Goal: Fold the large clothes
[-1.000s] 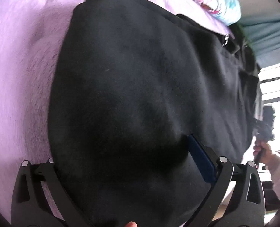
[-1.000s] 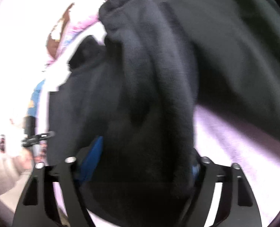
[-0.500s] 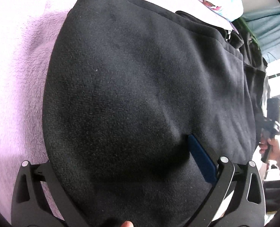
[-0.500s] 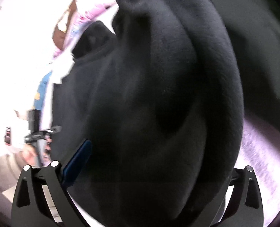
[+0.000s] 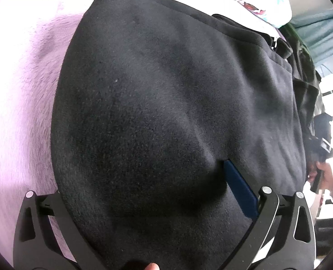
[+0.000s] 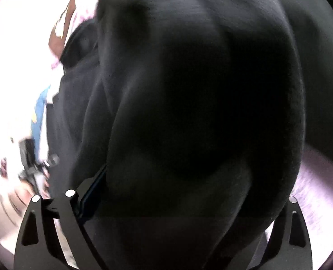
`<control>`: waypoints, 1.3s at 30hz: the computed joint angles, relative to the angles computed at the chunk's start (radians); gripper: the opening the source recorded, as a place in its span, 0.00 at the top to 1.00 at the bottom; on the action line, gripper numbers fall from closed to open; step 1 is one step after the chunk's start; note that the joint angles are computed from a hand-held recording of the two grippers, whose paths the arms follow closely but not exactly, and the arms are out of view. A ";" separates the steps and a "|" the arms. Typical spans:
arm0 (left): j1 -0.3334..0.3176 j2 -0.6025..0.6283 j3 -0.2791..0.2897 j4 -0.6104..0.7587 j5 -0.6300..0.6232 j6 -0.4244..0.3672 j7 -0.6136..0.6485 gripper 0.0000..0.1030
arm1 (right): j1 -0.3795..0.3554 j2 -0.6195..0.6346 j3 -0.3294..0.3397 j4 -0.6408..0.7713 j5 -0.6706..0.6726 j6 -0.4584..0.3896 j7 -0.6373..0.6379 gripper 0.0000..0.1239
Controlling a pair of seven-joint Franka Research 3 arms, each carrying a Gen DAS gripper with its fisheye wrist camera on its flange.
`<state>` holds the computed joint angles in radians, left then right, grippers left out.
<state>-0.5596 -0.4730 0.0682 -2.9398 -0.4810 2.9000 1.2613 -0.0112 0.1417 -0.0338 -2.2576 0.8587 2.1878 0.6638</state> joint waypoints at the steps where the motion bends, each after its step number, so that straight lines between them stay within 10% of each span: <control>1: 0.003 0.002 -0.009 -0.005 -0.001 0.012 -0.011 0.05 | -0.004 0.001 0.001 0.006 -0.001 -0.037 -0.020 0.21; 5: 0.000 0.017 -0.014 -0.007 0.009 0.034 -0.034 0.05 | -0.016 0.047 -0.010 0.086 -0.069 -0.138 -0.028 0.36; 15: -0.048 0.013 0.058 -0.009 0.000 0.036 0.008 0.05 | -0.068 0.098 -0.008 0.116 0.026 -0.235 0.006 0.37; 27: -0.144 -0.031 0.177 -0.015 -0.189 0.028 0.228 0.07 | 0.007 -0.010 0.000 0.016 -0.034 -0.072 0.117 0.36; 39: -0.082 -0.102 0.168 -0.029 -0.379 -0.028 0.323 0.46 | -0.011 -0.040 -0.013 0.003 -0.033 -0.088 0.135 0.59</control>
